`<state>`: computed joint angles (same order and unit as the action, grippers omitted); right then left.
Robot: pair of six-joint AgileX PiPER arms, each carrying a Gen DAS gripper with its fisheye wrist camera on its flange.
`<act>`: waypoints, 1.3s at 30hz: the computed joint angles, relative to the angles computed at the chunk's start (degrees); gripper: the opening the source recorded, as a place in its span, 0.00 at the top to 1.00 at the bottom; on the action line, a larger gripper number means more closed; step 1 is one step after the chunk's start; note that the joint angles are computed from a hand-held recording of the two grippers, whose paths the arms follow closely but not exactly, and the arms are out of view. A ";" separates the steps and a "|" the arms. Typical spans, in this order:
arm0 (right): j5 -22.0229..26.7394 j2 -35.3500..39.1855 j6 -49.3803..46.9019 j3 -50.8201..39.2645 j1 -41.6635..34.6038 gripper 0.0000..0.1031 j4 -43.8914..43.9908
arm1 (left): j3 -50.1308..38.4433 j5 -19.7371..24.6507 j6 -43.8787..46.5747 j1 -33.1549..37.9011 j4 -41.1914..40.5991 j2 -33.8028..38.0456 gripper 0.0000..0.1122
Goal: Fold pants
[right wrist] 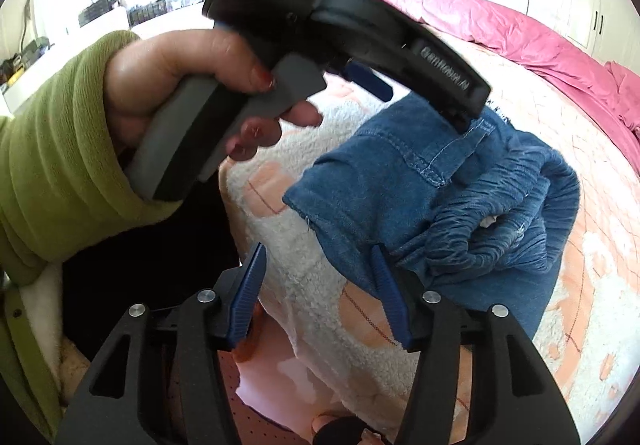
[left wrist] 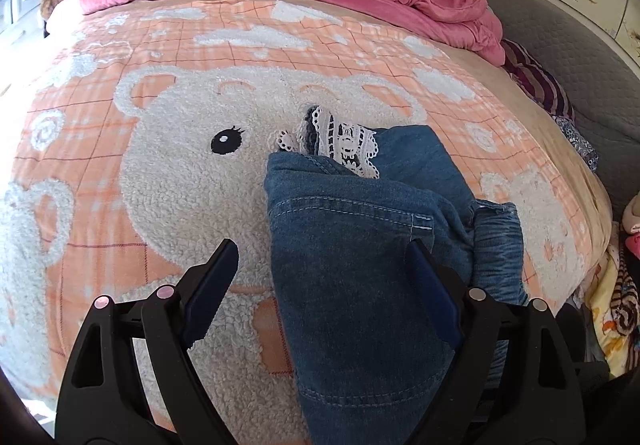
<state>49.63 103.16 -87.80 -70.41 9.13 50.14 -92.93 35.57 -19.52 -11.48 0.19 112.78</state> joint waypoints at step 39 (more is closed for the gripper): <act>1.93 1.53 24.19 -14.03 -15.40 0.17 3.34 | 15.43 -5.97 -10.84 -1.84 8.73 -13.43 0.17</act>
<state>51.56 104.69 -63.61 -84.43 -6.28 53.48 -77.50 29.59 -30.36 -13.31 8.92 99.36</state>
